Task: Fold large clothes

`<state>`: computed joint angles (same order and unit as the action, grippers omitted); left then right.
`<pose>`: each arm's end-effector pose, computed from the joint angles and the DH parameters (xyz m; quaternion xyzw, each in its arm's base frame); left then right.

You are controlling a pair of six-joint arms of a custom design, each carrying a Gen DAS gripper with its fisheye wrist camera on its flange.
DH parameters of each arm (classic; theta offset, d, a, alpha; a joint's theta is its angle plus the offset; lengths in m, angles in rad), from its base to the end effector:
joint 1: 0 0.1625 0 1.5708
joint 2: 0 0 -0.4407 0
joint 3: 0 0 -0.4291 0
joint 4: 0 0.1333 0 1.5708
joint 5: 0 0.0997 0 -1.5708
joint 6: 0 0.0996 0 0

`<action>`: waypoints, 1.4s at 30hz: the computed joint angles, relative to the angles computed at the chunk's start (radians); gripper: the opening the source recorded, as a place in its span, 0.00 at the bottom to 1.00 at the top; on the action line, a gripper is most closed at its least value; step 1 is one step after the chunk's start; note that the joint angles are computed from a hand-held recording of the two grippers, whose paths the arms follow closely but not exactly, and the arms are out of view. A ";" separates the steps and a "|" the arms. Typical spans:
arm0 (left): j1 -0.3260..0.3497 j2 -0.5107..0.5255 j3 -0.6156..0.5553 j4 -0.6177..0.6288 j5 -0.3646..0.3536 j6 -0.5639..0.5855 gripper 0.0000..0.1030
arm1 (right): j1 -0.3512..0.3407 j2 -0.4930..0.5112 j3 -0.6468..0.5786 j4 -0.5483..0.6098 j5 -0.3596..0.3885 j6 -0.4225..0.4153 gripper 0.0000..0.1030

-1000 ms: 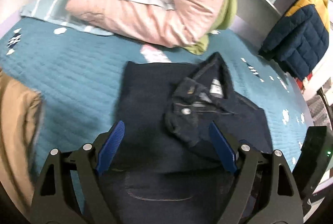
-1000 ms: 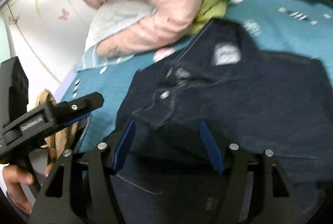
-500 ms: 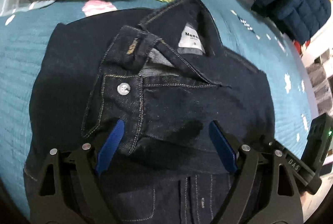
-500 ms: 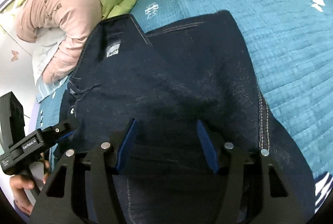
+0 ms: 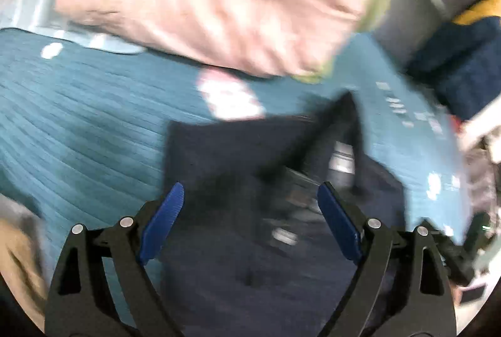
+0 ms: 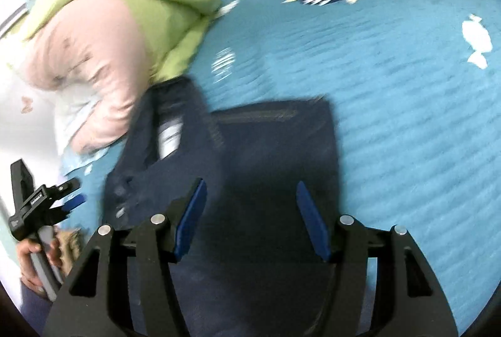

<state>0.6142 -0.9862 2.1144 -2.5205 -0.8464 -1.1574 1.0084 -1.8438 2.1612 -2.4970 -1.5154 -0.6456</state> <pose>-0.3034 -0.4579 0.0512 -0.0619 0.9299 -0.2664 0.2460 -0.1105 -0.4357 0.4284 0.0480 -0.9525 0.2616 0.1484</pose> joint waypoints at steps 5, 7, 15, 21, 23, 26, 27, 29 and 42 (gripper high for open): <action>0.104 0.019 -0.052 0.054 -0.060 0.044 0.85 | 0.002 0.107 -0.117 0.071 -0.030 0.098 0.56; 0.120 0.033 -0.063 0.055 -0.074 0.053 0.85 | 0.006 0.138 -0.149 0.100 -0.039 0.118 0.56; 0.165 0.113 -0.147 0.127 -0.105 0.101 0.85 | 0.024 0.230 -0.238 0.161 -0.089 0.158 0.58; 0.179 0.150 -0.197 0.210 -0.099 0.134 0.85 | 0.044 0.267 -0.257 0.128 -0.175 0.197 0.58; 0.180 0.158 -0.212 0.232 -0.093 0.136 0.84 | 0.045 0.264 -0.267 0.175 -0.155 0.183 0.57; 0.179 0.174 -0.239 0.278 -0.085 0.138 0.76 | 0.060 0.269 -0.260 0.171 -0.173 0.143 0.53; 0.180 0.195 -0.264 0.295 -0.082 0.135 0.74 | 0.060 0.273 -0.257 0.162 -0.181 0.139 0.50; 0.179 0.206 -0.284 0.327 -0.078 0.123 0.63 | 0.051 0.278 -0.259 0.150 -0.166 0.151 0.41; 0.123 0.193 -0.284 0.305 0.020 0.152 0.11 | 0.034 0.186 -0.233 0.131 -0.001 0.035 0.08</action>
